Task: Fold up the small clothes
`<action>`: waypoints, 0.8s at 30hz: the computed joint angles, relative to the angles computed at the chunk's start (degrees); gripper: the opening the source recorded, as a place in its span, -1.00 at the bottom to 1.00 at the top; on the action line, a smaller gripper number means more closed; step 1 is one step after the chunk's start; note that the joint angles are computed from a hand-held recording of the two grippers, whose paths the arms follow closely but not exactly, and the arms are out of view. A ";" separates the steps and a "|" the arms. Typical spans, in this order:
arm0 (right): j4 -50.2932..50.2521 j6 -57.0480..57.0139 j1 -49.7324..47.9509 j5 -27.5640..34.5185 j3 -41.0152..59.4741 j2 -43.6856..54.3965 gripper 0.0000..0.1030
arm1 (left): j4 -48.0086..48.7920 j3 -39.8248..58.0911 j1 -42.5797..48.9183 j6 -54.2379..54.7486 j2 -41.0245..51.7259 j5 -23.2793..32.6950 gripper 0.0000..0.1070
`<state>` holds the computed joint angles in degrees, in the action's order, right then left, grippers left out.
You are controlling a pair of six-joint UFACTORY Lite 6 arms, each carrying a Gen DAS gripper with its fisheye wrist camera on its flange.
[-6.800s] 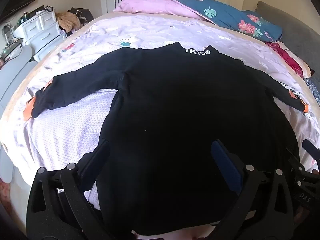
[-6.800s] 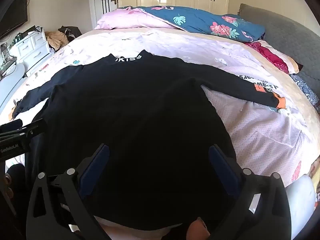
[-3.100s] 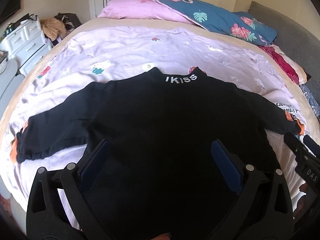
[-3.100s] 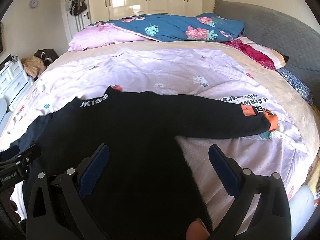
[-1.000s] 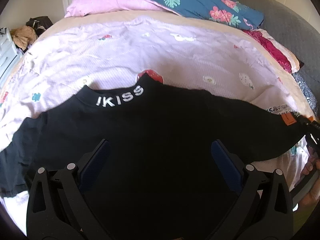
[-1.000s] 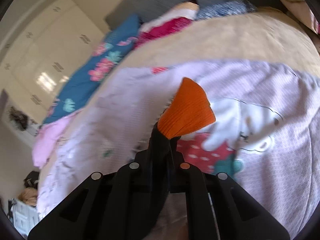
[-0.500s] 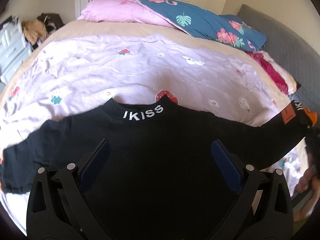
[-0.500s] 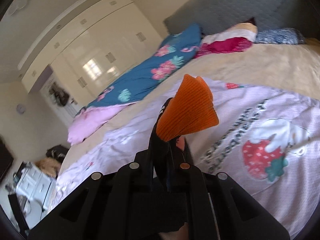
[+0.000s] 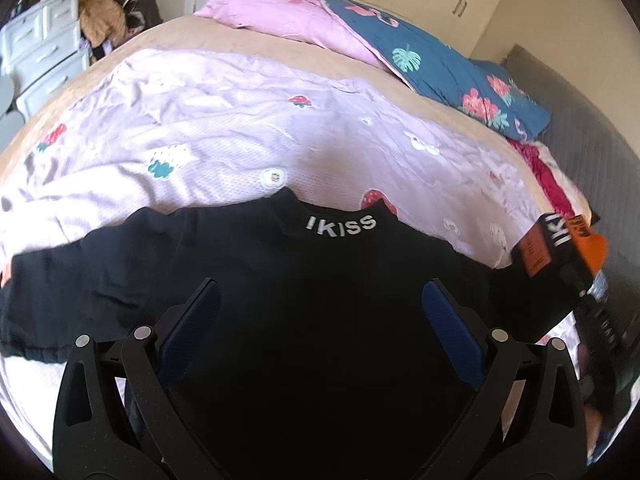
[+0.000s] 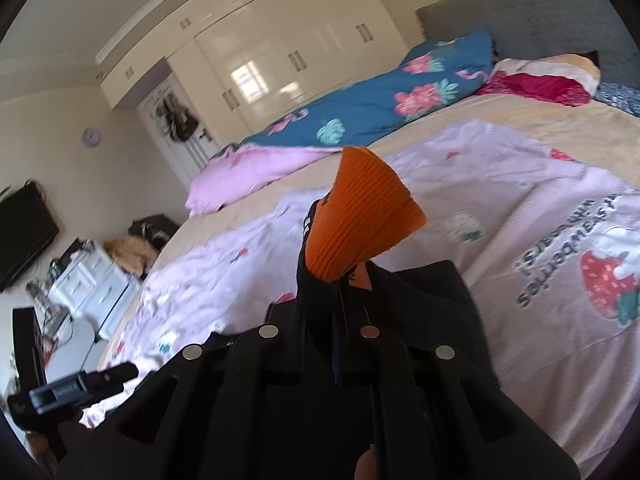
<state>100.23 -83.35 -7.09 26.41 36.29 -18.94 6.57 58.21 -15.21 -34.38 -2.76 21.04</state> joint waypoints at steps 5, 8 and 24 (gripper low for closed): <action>2.58 -1.77 9.11 -3.55 -0.16 0.88 -0.83 | -11.45 -3.87 4.43 11.21 -2.99 -1.30 0.77; 4.14 -2.62 14.16 -5.61 -0.08 2.18 -0.83 | -14.78 -5.97 6.30 14.66 -4.44 -2.18 0.77; 12.31 -8.75 32.48 -9.42 3.61 15.43 -0.61 | -62.69 -13.39 18.55 63.65 -1.34 0.39 0.77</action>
<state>112.53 -92.10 25.39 16.99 39.90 -3.51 -56.12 44.82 3.34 29.27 -4.10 21.43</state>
